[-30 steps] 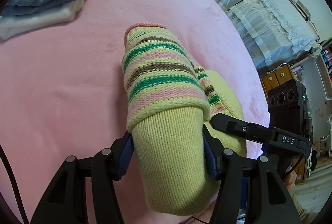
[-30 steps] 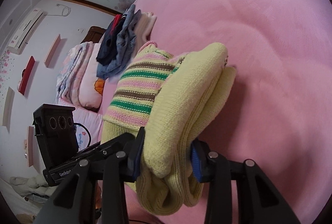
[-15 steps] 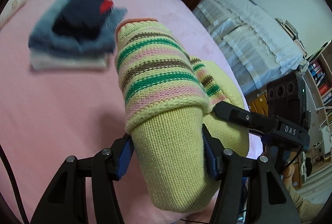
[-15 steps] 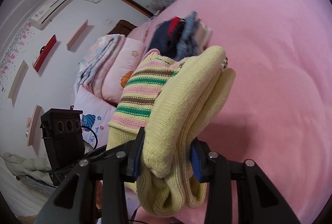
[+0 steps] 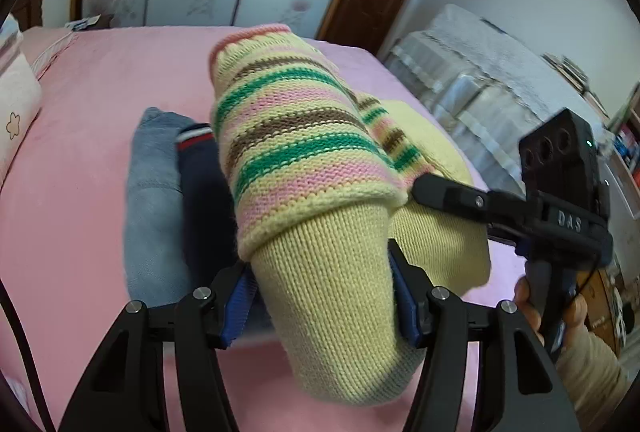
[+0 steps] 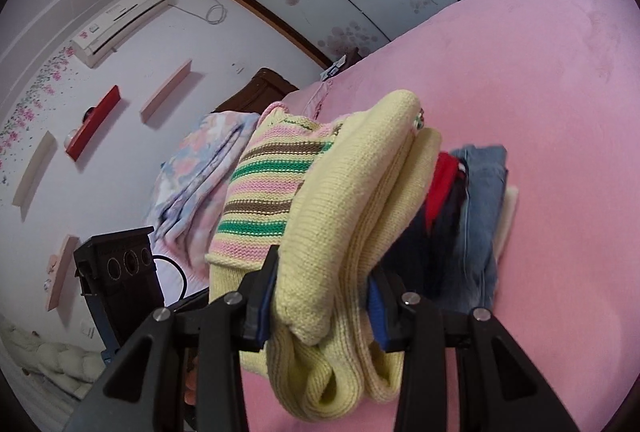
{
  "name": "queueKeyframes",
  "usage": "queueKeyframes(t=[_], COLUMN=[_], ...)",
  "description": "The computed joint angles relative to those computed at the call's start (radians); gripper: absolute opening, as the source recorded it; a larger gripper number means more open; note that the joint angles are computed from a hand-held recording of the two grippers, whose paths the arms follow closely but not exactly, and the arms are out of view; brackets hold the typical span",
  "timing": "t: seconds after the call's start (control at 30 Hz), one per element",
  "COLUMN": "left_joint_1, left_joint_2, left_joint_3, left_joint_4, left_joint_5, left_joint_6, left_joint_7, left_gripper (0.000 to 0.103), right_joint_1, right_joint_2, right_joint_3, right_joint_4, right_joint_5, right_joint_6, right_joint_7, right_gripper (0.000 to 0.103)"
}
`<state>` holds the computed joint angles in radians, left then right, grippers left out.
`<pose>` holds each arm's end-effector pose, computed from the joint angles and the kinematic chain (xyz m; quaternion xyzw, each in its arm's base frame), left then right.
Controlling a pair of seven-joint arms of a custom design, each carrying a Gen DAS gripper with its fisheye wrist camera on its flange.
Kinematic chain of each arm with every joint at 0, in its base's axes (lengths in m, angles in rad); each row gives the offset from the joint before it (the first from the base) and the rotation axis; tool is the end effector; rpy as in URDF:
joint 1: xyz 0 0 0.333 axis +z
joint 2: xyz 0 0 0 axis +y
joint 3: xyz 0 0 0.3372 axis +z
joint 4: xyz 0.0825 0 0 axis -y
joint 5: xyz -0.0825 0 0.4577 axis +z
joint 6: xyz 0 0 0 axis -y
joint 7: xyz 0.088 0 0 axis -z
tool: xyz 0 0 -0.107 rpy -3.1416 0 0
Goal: Fold large clothes
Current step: 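Carry the cardigan with both tools onto the folded jeans stack, then open both tools and withdraw from the stack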
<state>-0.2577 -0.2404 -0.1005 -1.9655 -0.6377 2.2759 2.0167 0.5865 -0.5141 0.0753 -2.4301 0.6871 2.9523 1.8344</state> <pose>0.5519 -0.2284 0.6498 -0.4627 0.8023 -0.3771 0.0067 0.4144 0.2758 0.5978 -0.5447 0.6637 0.0414 0.5110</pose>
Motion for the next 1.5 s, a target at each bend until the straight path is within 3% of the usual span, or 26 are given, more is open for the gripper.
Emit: queueKeyframes(t=[0.17, 0.27, 0.3, 0.37, 0.47, 0.57, 0.73, 0.83, 1.03, 1.23, 1.5], left_joint_1=[0.046, 0.068, 0.070, 0.076, 0.084, 0.084, 0.078, 0.065, 0.014, -0.071, -0.174], left_joint_2=[0.172, 0.236, 0.250, 0.259, 0.259, 0.235, 0.140, 0.062, -0.147, -0.387, -0.631], left_joint_3=[-0.023, -0.058, -0.069, -0.082, -0.091, -0.096, -0.082, -0.063, -0.028, 0.003, -0.018], left_joint_4=[0.112, 0.124, 0.116, 0.097, 0.080, 0.056, -0.011, -0.062, -0.181, -0.299, -0.384], left_joint_5=[0.083, 0.204, 0.259, 0.289, 0.225, 0.251, 0.314, 0.309, 0.331, 0.323, 0.359], left_joint_6=[0.056, 0.088, 0.111, 0.158, 0.189, 0.206, 0.205, 0.199, 0.136, 0.040, -0.094], left_joint_7=[-0.028, -0.139, -0.172, -0.200, -0.195, -0.217, -0.301, -0.332, -0.385, -0.452, -0.558], left_gripper=[0.062, 0.070, 0.079, 0.087, 0.088, 0.088, 0.089, 0.089, 0.089, 0.089, 0.089], right_joint_1=[0.076, 0.012, -0.039, -0.115, -0.102, -0.110, -0.192, -0.178, -0.154, -0.122, -0.094], right_joint_2=[0.196, 0.265, 0.287, 0.313, 0.311, 0.288, 0.199, 0.120, -0.096, -0.319, -0.557], right_joint_3=[-0.084, -0.031, 0.011, 0.075, 0.061, 0.059, 0.130, 0.131, 0.153, 0.187, 0.260], right_joint_4=[0.099, 0.120, 0.118, 0.113, 0.097, 0.095, 0.064, 0.023, -0.062, -0.108, -0.095], right_joint_5=[0.126, 0.116, 0.055, -0.068, -0.072, -0.101, -0.293, -0.310, -0.345, -0.355, -0.413], right_joint_6=[0.072, 0.069, 0.066, 0.067, 0.081, 0.040, -0.055, -0.054, -0.172, -0.343, -0.611], right_joint_7=[-0.104, -0.065, -0.001, 0.109, 0.112, 0.117, 0.260, 0.291, 0.365, 0.447, 0.525], right_gripper=[0.038, 0.038, 0.038, 0.038, 0.041, 0.044, 0.046, 0.046, 0.046, 0.046, 0.046])
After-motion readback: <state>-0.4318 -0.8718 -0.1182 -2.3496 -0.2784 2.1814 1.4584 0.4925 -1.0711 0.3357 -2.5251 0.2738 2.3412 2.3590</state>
